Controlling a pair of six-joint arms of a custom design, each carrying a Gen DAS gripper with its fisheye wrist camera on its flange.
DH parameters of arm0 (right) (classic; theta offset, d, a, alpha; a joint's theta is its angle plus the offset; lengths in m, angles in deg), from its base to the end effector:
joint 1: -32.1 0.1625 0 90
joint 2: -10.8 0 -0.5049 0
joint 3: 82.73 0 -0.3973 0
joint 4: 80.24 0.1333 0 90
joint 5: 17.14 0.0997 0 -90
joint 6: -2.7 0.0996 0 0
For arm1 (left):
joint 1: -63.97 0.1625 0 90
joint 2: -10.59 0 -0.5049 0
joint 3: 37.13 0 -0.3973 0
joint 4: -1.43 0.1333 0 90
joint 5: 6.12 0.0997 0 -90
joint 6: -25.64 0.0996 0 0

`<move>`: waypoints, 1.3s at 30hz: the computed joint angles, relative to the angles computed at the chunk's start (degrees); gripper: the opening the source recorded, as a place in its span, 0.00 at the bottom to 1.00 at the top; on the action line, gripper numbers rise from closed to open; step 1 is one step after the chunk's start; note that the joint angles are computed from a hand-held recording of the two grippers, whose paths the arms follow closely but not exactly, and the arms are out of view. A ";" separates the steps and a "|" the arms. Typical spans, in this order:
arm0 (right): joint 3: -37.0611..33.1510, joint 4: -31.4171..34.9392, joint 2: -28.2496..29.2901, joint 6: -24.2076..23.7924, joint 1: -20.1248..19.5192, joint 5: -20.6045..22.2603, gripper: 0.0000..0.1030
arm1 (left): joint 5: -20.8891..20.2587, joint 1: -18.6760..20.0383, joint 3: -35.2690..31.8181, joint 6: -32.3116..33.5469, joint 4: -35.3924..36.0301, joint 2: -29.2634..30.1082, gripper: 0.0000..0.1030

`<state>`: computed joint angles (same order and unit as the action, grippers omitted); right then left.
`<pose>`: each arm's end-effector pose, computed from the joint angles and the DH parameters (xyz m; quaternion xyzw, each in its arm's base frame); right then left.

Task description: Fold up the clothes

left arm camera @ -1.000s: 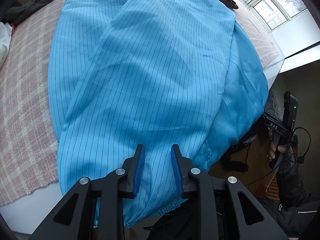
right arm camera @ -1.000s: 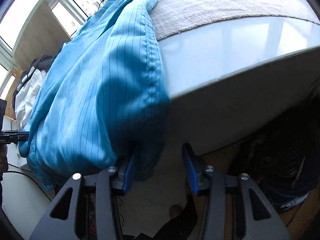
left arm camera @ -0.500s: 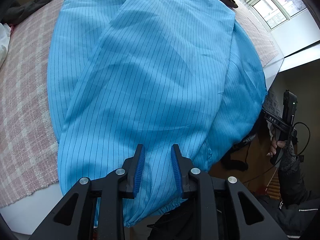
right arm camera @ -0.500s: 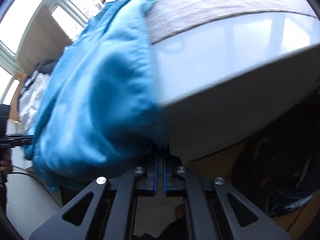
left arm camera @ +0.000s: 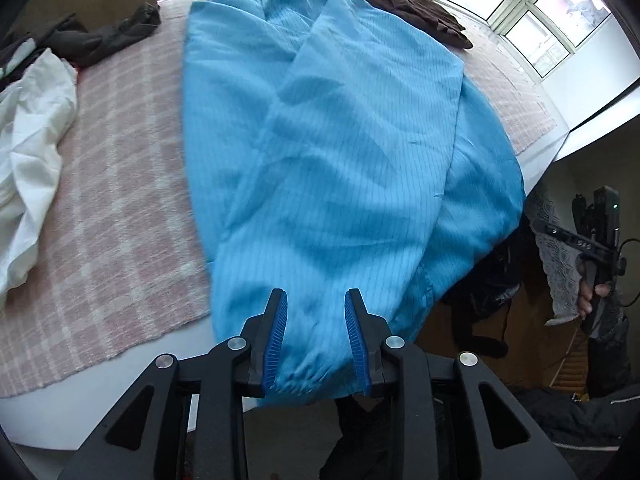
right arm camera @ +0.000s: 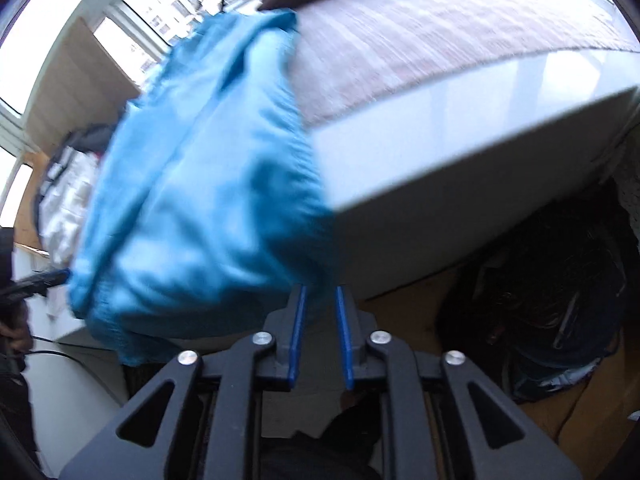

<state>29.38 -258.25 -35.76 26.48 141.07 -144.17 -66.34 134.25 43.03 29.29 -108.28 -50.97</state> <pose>0.2755 -0.5758 0.1320 -0.1008 -0.9267 0.2855 0.2227 -0.0703 -0.7379 0.3952 0.1933 0.9469 -0.0452 0.2531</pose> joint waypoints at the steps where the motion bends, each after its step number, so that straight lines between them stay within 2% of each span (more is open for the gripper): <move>1: -1.39 0.50 0.43 -1.18 0.97 0.60 0.40 | 0.59 0.08 1.07 0.15 -0.72 -0.76 0.30; 2: -3.25 1.19 1.43 -3.18 1.99 0.68 0.45 | 1.04 0.09 2.43 0.35 -1.53 -1.58 0.30; 5: -10.19 4.01 6.35 -10.59 5.20 -0.60 0.45 | 3.73 -1.20 6.71 2.71 -3.27 -3.45 0.30; 7: -15.06 7.84 9.09 -11.89 5.45 1.01 0.45 | 4.10 -2.20 9.29 4.02 -4.80 -3.82 0.31; 10: -19.90 14.23 8.66 -14.10 2.35 6.32 0.45 | 4.12 -3.27 10.74 6.50 -7.09 -2.70 0.31; 13: -21.56 16.08 9.60 -13.61 2.61 6.52 0.45 | 7.14 -3.63 10.33 8.51 -7.62 -0.35 0.31; 15: -22.49 16.86 9.98 -13.20 2.82 5.60 0.45 | 9.25 -3.36 9.13 8.73 -6.08 1.51 0.25; 16: -22.42 16.92 9.88 -12.76 2.93 4.88 0.45 | 9.59 -3.19 8.63 9.12 -5.73 2.15 0.12; 17: -21.82 16.75 9.50 -12.10 3.06 4.05 0.45 | 9.72 -3.05 8.21 9.64 -5.59 2.67 0.05; 19: -20.35 16.19 8.55 -10.60 3.23 2.44 0.45 | 9.56 -3.08 7.80 10.07 -6.35 3.13 0.01; 21: -18.12 14.70 7.03 -8.56 3.00 1.57 0.45 | 7.25 -3.28 7.21 9.22 -6.40 2.91 0.01; 23: -16.07 12.31 5.61 -6.40 2.18 2.51 0.45 | 1.51 -3.65 6.40 8.29 -5.16 1.74 0.01; 25: -15.32 9.45 4.98 -6.35 0.86 5.00 0.45 | -3.76 -4.07 5.76 7.53 -4.11 0.57 0.01; 29: -18.59 7.52 6.01 -6.43 -2.52 11.30 0.45 | -10.28 -5.10 4.73 5.76 -2.30 -1.31 0.01; 33: -26.72 11.45 8.74 -8.26 -4.81 10.79 0.45 | -15.19 -6.14 5.26 4.26 -2.13 -1.49 0.01; 39: -41.31 24.85 13.20 -8.45 -8.12 9.48 0.46 | -18.86 -6.19 6.21 3.61 -1.52 0.41 0.01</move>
<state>-11.93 -233.41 -22.56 18.03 132.95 -134.69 -85.20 128.06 49.24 32.90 -109.80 -50.56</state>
